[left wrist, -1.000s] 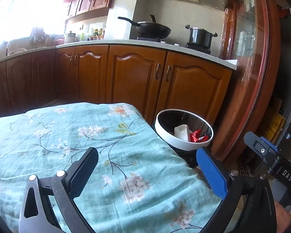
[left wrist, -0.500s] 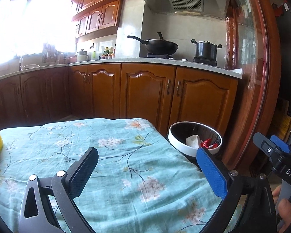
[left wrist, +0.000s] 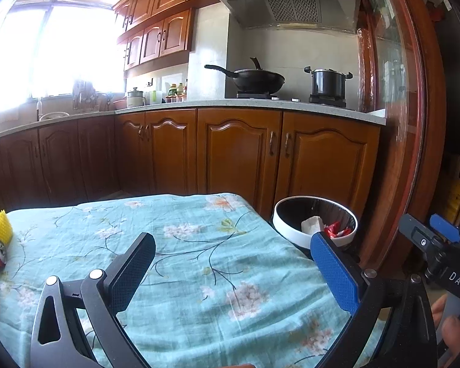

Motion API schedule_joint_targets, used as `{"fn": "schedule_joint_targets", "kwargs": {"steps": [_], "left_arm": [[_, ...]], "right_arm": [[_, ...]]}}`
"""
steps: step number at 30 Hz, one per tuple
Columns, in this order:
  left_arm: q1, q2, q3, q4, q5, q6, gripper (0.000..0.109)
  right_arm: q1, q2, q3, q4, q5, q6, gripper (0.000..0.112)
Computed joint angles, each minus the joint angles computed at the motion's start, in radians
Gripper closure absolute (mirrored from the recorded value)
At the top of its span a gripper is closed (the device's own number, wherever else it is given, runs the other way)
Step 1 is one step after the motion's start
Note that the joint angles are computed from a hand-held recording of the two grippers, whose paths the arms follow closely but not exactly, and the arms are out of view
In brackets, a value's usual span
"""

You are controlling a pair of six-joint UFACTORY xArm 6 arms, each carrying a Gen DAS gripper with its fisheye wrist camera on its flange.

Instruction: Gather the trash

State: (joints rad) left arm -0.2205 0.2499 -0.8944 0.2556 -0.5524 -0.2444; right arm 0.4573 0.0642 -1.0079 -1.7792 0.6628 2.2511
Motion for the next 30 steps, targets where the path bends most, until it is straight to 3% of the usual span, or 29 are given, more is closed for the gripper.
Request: {"fn": "schedule_joint_targets", "kwargs": {"steps": [11, 30], "left_arm": [[0.038, 0.020, -0.016, 0.078, -0.018, -0.048, 0.006], [0.059, 0.035, -0.029, 0.099, -0.034, -0.048, 0.006]], "right_arm": [[-0.008, 0.003, -0.003, -0.006, -0.017, 0.008, 0.009], [-0.015, 0.004, -0.006, -0.018, -0.036, 0.022, 0.009]]}}
